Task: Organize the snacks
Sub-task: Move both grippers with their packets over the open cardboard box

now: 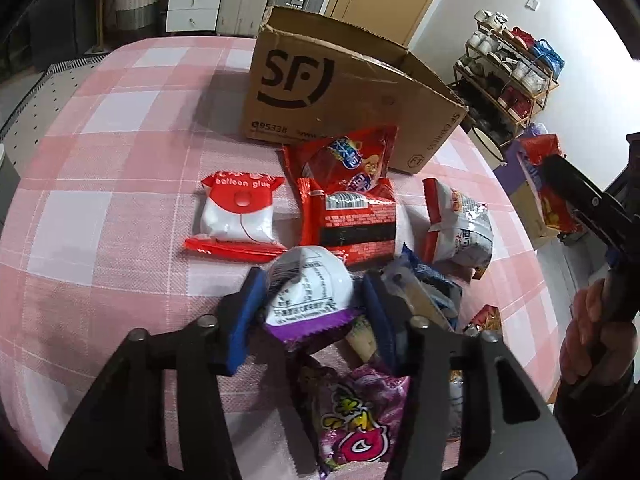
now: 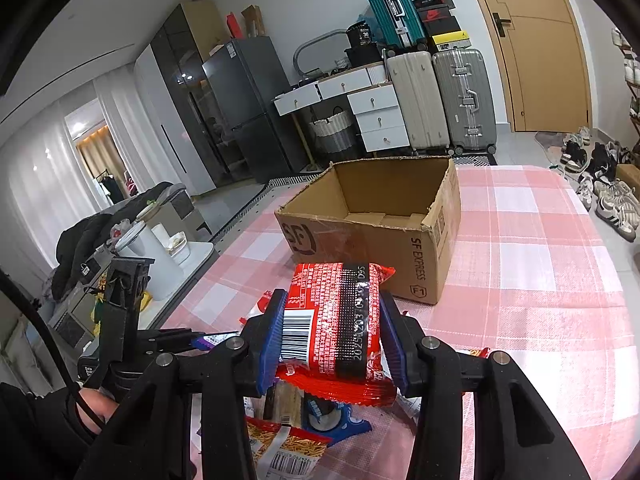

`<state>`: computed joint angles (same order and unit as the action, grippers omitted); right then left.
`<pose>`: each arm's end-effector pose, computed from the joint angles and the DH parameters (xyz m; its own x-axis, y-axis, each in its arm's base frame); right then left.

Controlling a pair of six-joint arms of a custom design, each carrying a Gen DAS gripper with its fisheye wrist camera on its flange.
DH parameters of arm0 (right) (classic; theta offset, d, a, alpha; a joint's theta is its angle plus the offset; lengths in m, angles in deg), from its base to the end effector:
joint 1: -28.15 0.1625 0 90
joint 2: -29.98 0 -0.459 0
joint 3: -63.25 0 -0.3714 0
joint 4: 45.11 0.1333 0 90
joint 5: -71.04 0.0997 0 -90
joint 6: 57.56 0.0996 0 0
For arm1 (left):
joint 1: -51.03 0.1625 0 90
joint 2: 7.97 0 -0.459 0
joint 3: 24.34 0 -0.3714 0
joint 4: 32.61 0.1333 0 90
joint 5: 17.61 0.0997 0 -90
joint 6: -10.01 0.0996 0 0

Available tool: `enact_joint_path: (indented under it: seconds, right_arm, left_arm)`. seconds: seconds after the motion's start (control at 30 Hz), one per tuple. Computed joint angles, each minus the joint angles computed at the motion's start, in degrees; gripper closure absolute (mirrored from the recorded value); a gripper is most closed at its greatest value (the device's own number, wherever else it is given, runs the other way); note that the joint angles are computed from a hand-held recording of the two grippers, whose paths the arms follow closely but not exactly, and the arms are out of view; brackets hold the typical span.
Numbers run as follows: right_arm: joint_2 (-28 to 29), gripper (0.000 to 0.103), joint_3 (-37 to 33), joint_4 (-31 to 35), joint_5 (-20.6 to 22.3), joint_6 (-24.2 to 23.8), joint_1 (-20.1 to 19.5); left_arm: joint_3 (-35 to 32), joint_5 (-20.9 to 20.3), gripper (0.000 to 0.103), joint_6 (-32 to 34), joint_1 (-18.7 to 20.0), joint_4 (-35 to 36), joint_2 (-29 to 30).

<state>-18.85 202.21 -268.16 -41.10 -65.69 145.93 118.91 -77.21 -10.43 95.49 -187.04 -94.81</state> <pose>0.2885 -0.3421 0.1370 -0.8814 -0.2942 0.3695 -0.4707 0.6124 -0.6351 -0.1151 -0.3703 0.2403 -0.8601 0.2883 -0.4208 0.4337 0.8476 -0.3057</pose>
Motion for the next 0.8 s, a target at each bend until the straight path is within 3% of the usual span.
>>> enact_joint_path:
  seconds: [0.33,0.8]
  right_arm:
    - [0.41,0.059,0.01,-0.57,-0.22,0.08,0.21]
    - [0.86,0.059,-0.03,-1.28,-0.16,-0.15,0.48]
  left_arm:
    - [1.18,1.61,0.077,-1.15,-1.48,0.46,-1.69]
    - [1.24,1.85,0.079,-2.20,-2.30,3.44,-5.63]
